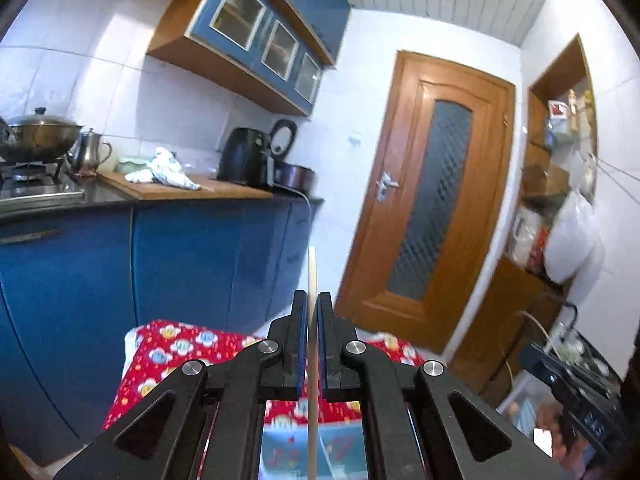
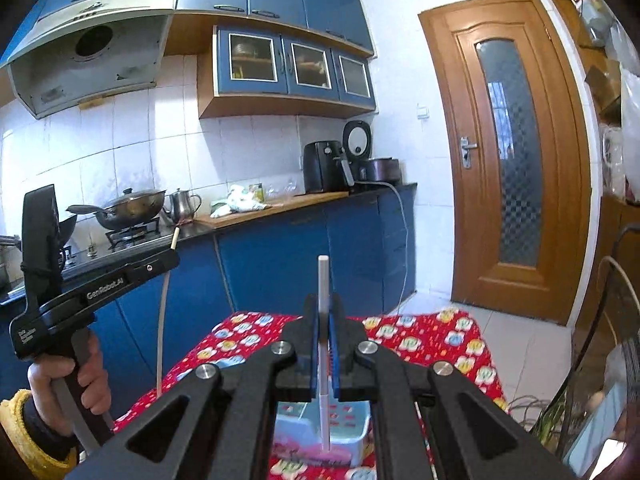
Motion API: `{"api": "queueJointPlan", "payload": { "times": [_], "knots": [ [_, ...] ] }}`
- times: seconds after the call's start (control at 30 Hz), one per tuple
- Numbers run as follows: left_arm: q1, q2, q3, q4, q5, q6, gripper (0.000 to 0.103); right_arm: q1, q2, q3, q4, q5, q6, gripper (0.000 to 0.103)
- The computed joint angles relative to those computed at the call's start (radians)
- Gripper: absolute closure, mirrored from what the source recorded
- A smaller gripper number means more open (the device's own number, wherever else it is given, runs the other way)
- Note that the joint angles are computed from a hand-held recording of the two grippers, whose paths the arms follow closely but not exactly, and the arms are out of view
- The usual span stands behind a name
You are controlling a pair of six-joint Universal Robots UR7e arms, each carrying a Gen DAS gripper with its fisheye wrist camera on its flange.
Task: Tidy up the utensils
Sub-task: 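Lift both chopsticks over the blue box and release them inside with both tools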
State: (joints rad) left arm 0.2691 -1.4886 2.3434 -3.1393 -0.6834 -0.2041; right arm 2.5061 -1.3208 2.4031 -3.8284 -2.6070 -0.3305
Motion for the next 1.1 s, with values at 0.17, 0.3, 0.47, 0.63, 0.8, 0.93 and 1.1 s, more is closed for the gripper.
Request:
{"api": "queueJointPlan", "payload": {
  "times": [0.17, 0.3, 0.47, 0.63, 0.8, 0.93, 1.1],
  "knots": [
    [0.038, 0.148, -0.033, -0.260, 0.051, 0.125, 0.098, -0.065, 0.024, -0.012, -0.071, 0.045, -0.093, 0.097],
    [0.073, 0.235, -0.041, -0.418, 0.076, 0.192, 0.098, -0.126, 0.029, -0.001, -0.064, 0.102, -0.098, 0.097],
    [0.109, 0.305, -0.028, -0.528, 0.119, 0.216, 0.098, -0.195, 0.021, 0.023, -0.008, 0.174, -0.063, 0.097],
    [0.117, 0.334, 0.015, -0.592, 0.150, 0.210, 0.098, -0.243, 0.029, 0.040, 0.038, 0.221, -0.031, 0.097],
    [0.101, 0.330, 0.071, -0.608, 0.158, 0.180, 0.098, -0.265, 0.037, 0.049, 0.092, 0.229, 0.001, 0.097],
    [0.093, 0.298, 0.106, -0.542, 0.144, 0.145, 0.098, -0.275, 0.043, 0.047, 0.139, 0.230, 0.025, 0.097],
    [0.086, 0.248, 0.128, -0.412, 0.131, 0.083, 0.097, -0.292, 0.038, 0.047, 0.194, 0.260, 0.076, 0.097]
  ]
}}
